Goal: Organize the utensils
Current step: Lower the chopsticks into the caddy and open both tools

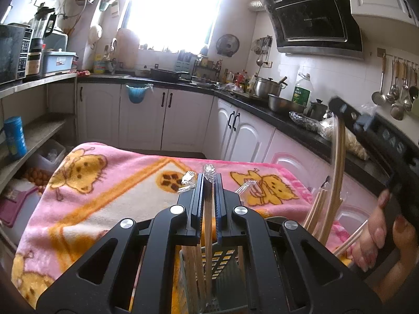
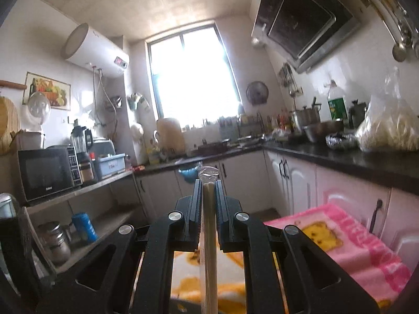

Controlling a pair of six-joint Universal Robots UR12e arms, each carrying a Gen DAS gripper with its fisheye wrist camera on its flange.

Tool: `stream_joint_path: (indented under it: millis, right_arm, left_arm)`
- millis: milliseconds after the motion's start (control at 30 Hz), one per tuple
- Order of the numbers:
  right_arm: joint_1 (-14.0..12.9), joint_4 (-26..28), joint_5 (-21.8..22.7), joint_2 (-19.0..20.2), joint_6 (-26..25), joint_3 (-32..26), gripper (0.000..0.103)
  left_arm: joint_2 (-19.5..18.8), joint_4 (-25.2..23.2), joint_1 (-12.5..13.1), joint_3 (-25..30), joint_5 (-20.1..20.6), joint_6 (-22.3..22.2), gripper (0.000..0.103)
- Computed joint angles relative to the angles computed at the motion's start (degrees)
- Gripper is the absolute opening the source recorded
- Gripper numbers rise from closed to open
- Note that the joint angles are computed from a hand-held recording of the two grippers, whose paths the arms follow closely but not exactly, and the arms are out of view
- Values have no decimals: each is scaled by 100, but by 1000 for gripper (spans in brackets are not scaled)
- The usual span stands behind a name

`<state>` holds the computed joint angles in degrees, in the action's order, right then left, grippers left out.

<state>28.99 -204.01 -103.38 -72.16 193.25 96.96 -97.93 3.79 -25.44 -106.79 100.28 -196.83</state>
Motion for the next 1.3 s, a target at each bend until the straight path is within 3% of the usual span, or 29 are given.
stream_joint_path:
  millis: [267,367,533,600,700,967,1133,1300]
  right_arm:
    - [77,-171,-298,248,-322,-129,10]
    - [41,-65,-182,205,-189,3,10]
    - [-9,119,-24,44,-30,269,10]
    - [-38,210,102,-68,96,399,10]
    - [-66,373,246,-247,169,580,11]
    - [-61,796,559,-717,272,1036,38]
    - [-7,981,615,-982,278,1314,48]
    - [76,1093,586,-1242,346,1625,56]
  left_arm:
    - [-4,-84,18,-5,-49,-5,2]
    - [12,-130,24,-25,-90,-63,2]
    - [63,-218,18,-43,-104,-95,10]
    - [97,-249,17,-62,-97,-111,22]
    - [166,-271,12,-106,-33,-124,27]
    - [453,-389,-36,-332,139,-213,43]
    - [689,-517,-103,-533,250,-303,55]
    - [907,-581,-220,-750,404,-385,75]
